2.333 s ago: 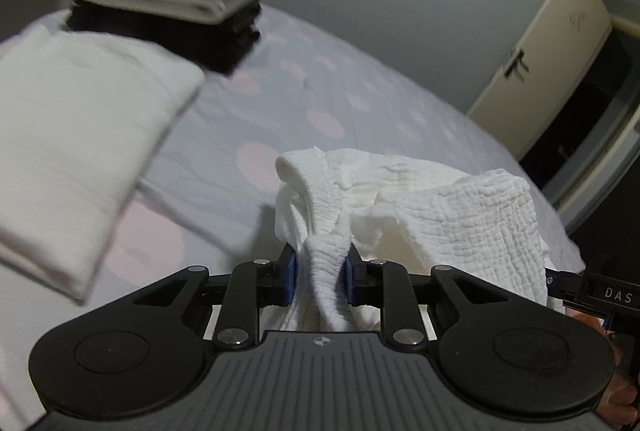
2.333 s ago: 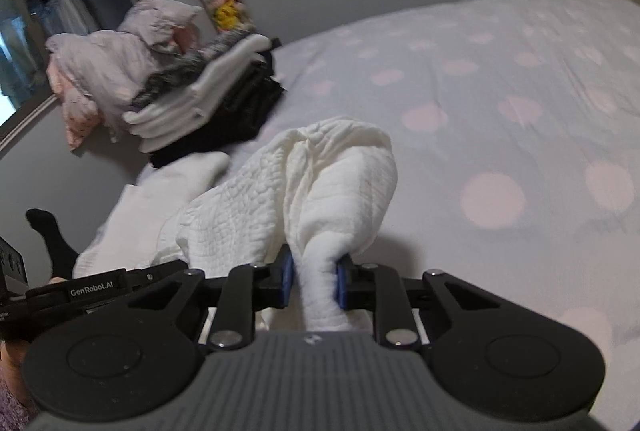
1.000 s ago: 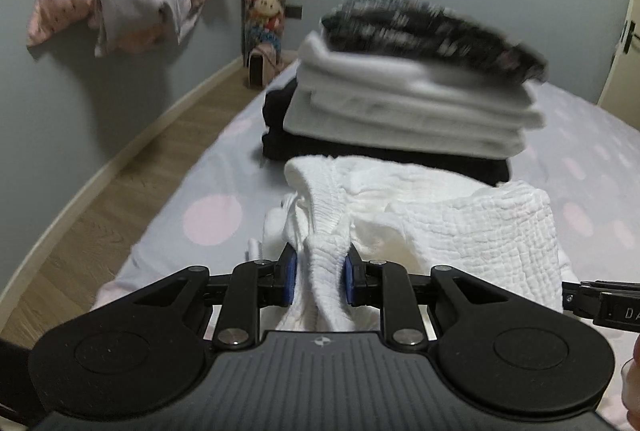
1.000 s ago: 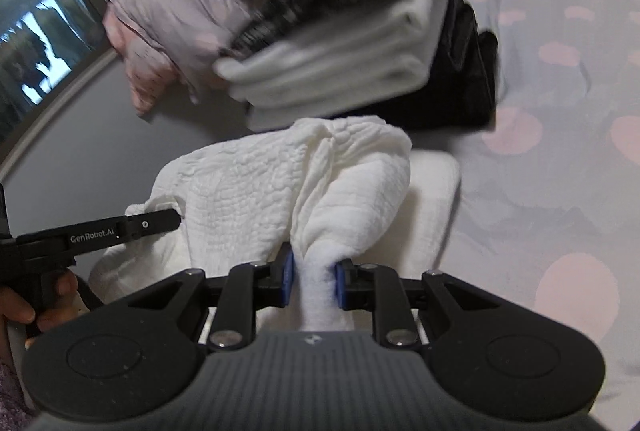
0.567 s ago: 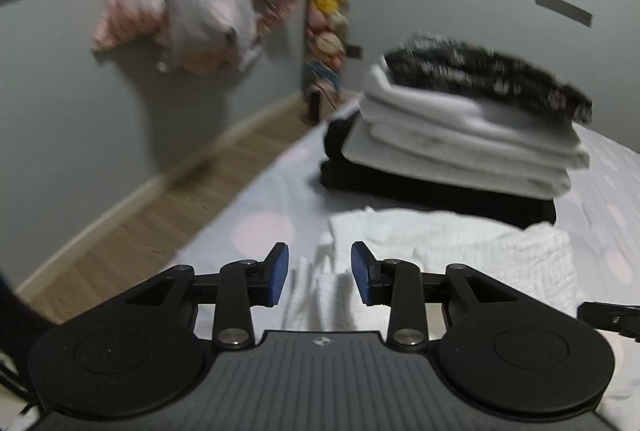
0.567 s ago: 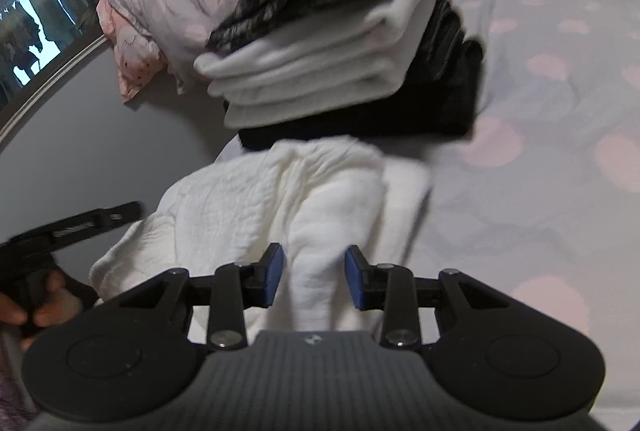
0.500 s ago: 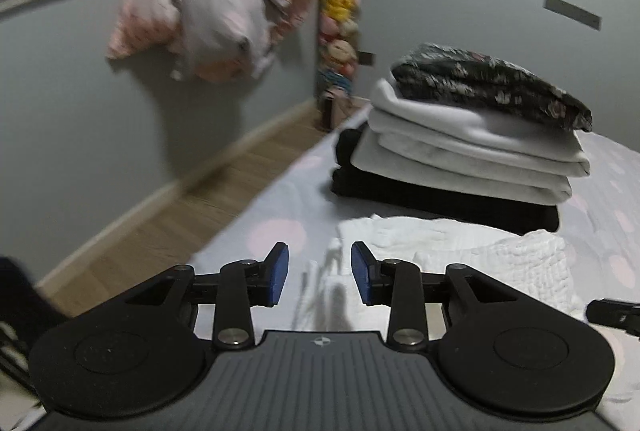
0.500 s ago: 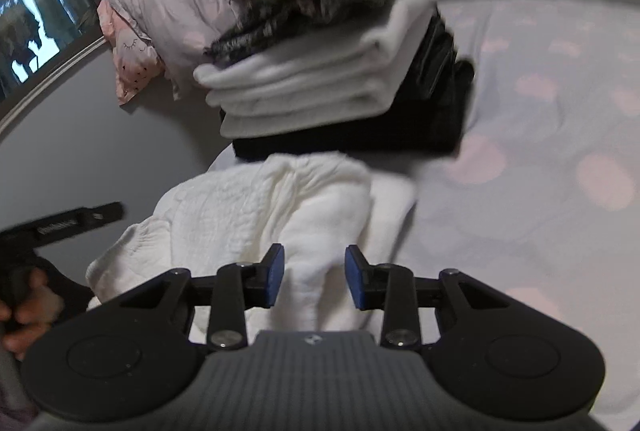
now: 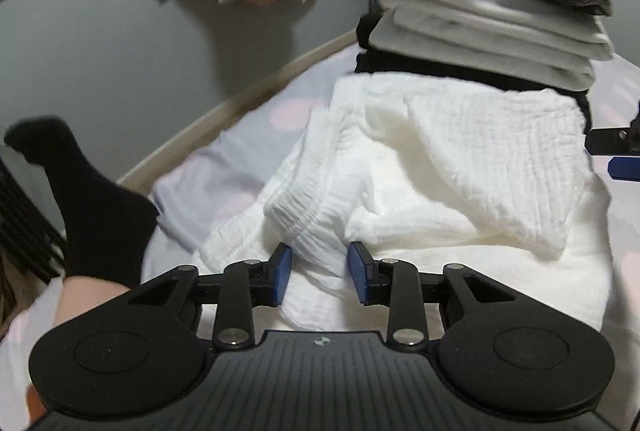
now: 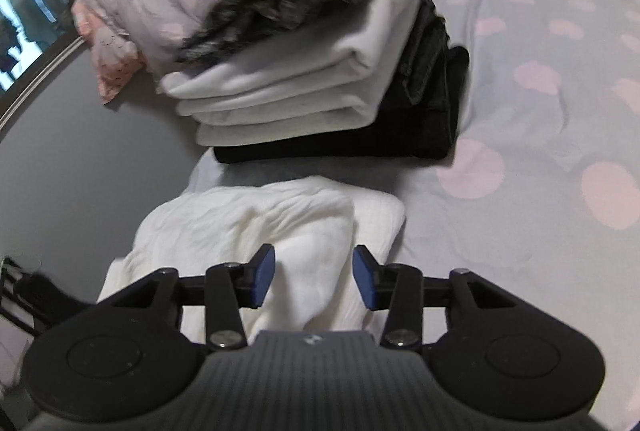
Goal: Fold clothes
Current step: 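Carry the folded white cloth with both grippers onto the folded towel, then open both grippers and release the cloth on top of the towel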
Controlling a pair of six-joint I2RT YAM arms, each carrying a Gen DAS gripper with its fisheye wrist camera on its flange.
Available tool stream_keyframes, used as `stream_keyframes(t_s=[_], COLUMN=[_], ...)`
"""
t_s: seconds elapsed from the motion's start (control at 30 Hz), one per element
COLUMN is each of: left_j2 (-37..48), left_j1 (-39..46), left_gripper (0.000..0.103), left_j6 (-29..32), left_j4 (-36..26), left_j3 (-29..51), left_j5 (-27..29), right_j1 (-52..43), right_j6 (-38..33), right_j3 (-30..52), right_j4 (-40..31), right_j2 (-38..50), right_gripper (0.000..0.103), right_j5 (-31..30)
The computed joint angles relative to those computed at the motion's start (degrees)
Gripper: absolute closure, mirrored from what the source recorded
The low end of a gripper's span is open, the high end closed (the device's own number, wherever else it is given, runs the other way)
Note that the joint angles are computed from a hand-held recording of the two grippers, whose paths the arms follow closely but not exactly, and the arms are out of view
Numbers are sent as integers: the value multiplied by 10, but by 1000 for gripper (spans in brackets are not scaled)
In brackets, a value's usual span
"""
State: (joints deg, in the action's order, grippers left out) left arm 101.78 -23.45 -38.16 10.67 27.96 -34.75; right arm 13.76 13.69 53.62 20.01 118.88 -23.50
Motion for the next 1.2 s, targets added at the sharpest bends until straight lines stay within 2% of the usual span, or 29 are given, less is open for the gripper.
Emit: stream_keyframes(t_s=[0.1, 0.2, 0.23, 0.27, 0.37, 0.47, 0.53, 0.63, 0.8, 0.93, 1.03, 1.2], left_j2=[13, 34, 42, 47, 46, 35, 37, 42, 49, 43, 18, -25], left_j1=[-6, -7, -6, -7, -4, 7, 8, 7, 4, -7, -9, -33], left_gripper=[66, 66, 66, 66, 66, 66, 66, 66, 66, 66, 66, 65], left_j6=[1, -11, -13, -13, -10, -12, -11, -5, -7, -13, -22, -60], left_j4=[-17, -21, -23, -25, -28, -14, -6, 7, 4, 2, -1, -61], left_j3=[15, 22, 27, 31, 33, 22, 20, 17, 25, 22, 8, 4], left_j5=[-9, -11, -12, -14, -11, 8, 10, 9, 2, -15, -19, -59], right_j1=[0, 10, 14, 18, 45, 77, 101, 123, 138, 135, 131, 132], right_j6=[28, 39, 39, 40, -44, -155, -203, -219, -216, -192, -172, -152], right_j3=[64, 88, 91, 96, 56, 3, 1, 39, 74, 73, 11, -116], right_j4=[-35, -30, -27, -24, -4, 52, 59, 36, 16, -3, 39, 112], right_j2=[55, 84, 90, 96, 48, -1, -1, 42, 87, 65, 16, -74], right_gripper=[55, 58, 69, 74, 88, 92, 93, 93, 93, 81, 81, 81], right_j5=[-7, -12, -12, -11, 40, 108, 167, 236, 278, 288, 295, 253])
